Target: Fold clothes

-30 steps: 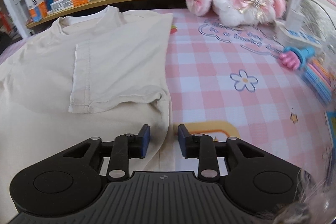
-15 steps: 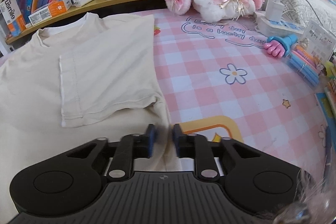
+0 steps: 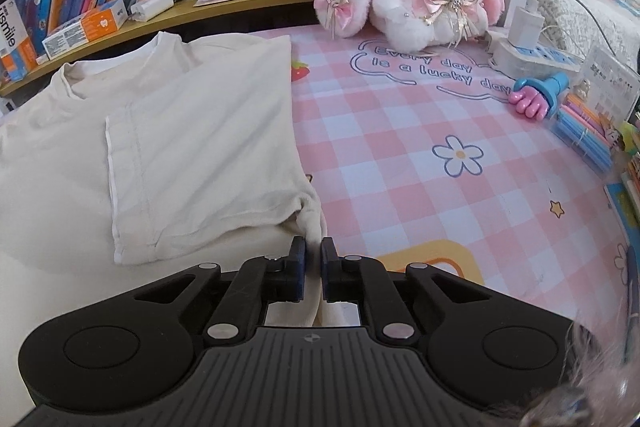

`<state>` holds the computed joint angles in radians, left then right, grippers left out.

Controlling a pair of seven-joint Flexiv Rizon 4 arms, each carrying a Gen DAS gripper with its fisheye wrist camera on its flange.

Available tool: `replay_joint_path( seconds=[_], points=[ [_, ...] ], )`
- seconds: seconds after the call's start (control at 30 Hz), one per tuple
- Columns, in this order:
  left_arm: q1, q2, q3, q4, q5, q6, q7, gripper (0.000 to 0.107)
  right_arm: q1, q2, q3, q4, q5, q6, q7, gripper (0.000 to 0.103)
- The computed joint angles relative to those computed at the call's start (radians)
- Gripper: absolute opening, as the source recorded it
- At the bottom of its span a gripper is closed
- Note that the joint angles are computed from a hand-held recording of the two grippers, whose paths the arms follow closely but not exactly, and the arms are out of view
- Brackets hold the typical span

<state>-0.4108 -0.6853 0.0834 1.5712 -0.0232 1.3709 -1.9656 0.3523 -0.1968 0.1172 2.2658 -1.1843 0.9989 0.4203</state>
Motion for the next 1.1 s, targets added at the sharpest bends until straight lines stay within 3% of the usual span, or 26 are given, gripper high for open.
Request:
replay_joint_path(
  seconds=[0.33, 0.5, 0.63, 0.73, 0.9, 1.1],
  points=[
    [0.055, 0.083, -0.082, 0.122, -0.016, 0.048, 0.125, 0.013, 0.012, 0.04, 0.025, 0.033, -0.001, -0.037, 0.045, 0.01],
    [-0.004, 0.147, -0.034, 0.209, 0.004, 0.101, 0.117, 0.02, 0.043, 0.097, 0.071, 0.076, 0.022, -0.093, 0.092, 0.014],
    [-0.075, 0.189, 0.028, 0.263, 0.027, 0.126, 0.051, 0.026, 0.062, 0.134, 0.099, 0.102, 0.025, -0.106, 0.141, 0.018],
    [-0.154, 0.213, 0.106, 0.275, 0.071, 0.103, -0.039, 0.031, 0.071, 0.153, 0.111, 0.115, -0.002, -0.097, 0.158, 0.023],
    [-0.229, 0.252, 0.175, 0.279, 0.174, 0.051, -0.184, 0.038, 0.084, 0.168, 0.127, 0.119, -0.053, -0.069, 0.175, 0.031],
    [-0.318, 0.291, 0.253, 0.275, 0.344, -0.002, -0.382, 0.063, 0.11, 0.172, 0.144, 0.127, -0.087, -0.052, 0.168, 0.045]
  ],
)
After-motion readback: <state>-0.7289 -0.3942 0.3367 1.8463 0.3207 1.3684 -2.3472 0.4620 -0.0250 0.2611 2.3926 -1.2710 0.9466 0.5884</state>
